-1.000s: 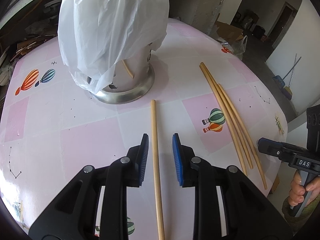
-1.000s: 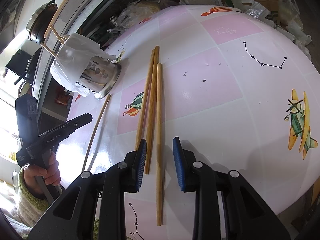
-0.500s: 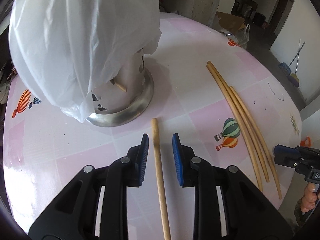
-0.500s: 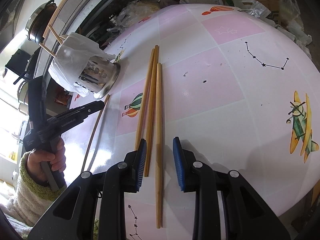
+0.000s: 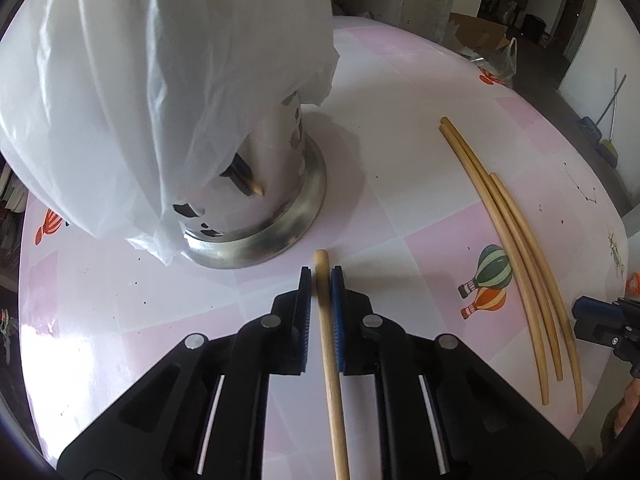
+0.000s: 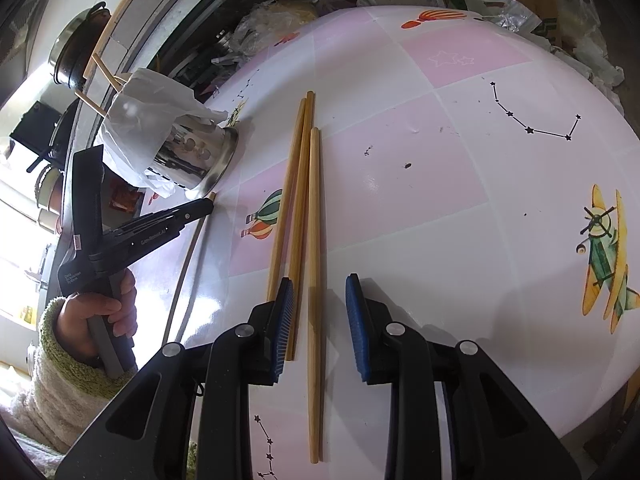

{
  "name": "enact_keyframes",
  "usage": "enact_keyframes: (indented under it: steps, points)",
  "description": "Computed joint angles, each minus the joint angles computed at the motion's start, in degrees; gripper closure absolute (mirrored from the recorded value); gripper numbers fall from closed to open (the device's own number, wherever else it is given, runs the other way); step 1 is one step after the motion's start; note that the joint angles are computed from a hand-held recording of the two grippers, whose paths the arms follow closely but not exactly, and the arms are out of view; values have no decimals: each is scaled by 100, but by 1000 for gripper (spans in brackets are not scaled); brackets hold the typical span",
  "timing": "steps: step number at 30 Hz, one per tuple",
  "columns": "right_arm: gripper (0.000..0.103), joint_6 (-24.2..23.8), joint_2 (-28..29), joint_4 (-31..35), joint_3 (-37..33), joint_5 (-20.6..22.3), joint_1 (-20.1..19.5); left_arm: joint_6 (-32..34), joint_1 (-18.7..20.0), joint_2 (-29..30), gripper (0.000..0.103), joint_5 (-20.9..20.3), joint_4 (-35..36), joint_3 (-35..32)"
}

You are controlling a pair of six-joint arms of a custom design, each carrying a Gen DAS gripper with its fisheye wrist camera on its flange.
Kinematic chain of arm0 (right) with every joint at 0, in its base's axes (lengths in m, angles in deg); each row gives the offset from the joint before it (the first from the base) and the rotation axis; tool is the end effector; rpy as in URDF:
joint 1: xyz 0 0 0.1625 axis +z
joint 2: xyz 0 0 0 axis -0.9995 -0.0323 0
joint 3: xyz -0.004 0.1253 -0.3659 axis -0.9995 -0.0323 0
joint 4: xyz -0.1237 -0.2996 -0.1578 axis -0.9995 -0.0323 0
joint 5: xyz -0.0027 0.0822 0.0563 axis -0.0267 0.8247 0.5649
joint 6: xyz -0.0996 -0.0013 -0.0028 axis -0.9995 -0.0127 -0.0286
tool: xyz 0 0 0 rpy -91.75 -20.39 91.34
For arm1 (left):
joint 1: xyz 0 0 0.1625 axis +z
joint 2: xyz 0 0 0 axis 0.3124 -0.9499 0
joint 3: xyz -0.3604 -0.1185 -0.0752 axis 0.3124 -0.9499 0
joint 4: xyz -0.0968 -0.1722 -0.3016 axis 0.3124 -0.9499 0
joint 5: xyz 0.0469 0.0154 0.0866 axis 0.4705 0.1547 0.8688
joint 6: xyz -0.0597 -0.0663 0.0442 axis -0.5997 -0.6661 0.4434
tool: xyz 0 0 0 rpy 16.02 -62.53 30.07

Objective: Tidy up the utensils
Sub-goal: 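Close the left tool on the single chopstick and lift it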

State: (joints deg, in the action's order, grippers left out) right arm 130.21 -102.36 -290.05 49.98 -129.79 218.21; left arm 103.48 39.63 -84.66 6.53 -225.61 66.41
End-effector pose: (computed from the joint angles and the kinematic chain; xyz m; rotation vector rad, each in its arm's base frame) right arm 0.3036 -0.2570 -0.0094 -0.4787 -2.6318 1.0159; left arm -0.0796 -0.4789 0.2152 1.1005 2.3240 -0.1627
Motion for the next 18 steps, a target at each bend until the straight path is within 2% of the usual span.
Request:
enact_keyframes:
  steps: [5,10,14,18]
  points:
    - [76,23,-11,9,17,-25,18,-19,76,-83,97,-88,-229,90]
    - [76,53,-76,66,45,-128,92,-43,116,-317,97,-420,-220,16]
    - [76,-84,-140,87,28,-218,116,-90,151,-783,97,-992,-34,-146]
    - [76,-484,-242,193,-102,-329,45,-96,223,-1340,97,-1608,197,-304]
